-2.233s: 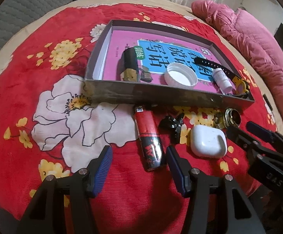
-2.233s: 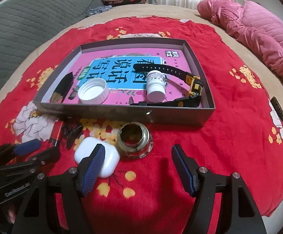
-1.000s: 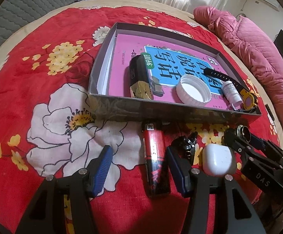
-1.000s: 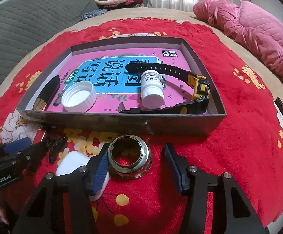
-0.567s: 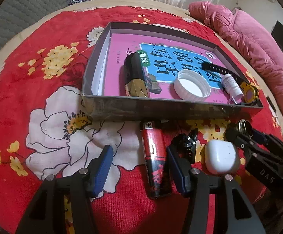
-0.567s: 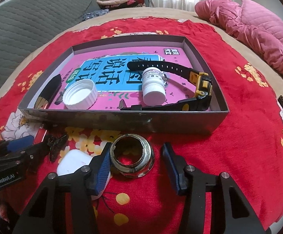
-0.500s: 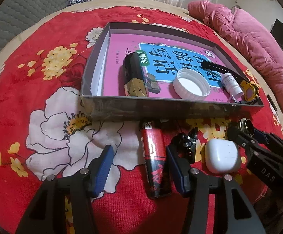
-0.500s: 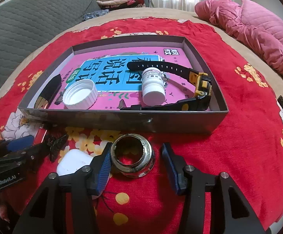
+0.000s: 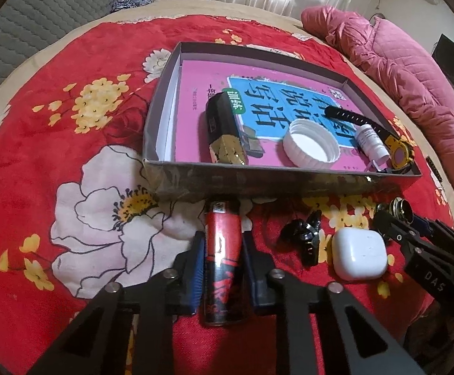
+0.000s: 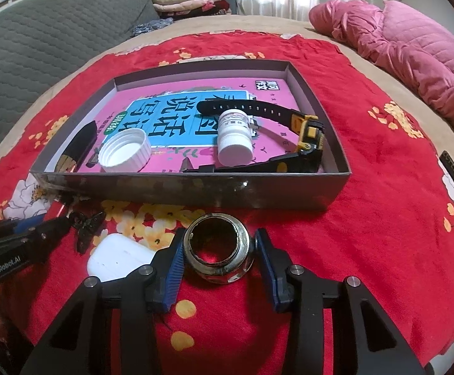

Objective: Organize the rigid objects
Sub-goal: 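Close left gripper on the red lighter while right gripper closes on the metal jar, then lift the lighter with left gripper while right gripper carries the jar over the tray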

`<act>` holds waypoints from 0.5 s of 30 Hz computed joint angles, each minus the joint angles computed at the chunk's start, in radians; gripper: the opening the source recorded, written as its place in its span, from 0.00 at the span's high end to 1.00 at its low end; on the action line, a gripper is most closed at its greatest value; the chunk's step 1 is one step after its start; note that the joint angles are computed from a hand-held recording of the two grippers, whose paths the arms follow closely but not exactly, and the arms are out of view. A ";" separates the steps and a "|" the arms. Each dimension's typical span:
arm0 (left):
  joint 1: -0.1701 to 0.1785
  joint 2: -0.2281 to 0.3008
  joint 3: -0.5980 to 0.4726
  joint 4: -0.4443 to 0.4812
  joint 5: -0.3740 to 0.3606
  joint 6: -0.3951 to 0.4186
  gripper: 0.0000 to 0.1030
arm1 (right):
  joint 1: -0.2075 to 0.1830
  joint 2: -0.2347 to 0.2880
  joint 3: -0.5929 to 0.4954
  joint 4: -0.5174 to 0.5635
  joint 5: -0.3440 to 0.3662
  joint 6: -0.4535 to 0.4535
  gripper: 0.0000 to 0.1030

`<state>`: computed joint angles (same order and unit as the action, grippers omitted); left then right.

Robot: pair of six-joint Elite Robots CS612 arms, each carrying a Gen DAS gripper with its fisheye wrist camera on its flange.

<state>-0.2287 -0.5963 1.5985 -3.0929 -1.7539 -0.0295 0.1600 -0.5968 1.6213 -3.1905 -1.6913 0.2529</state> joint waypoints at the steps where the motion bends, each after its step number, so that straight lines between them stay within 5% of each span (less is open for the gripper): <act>1: 0.001 0.000 -0.001 0.001 -0.002 0.000 0.78 | 0.000 -0.001 0.001 0.000 -0.001 0.002 0.57; 15: 0.009 -0.019 0.026 -0.062 -0.028 -0.006 0.78 | -0.006 -0.016 0.023 0.001 -0.005 0.021 0.57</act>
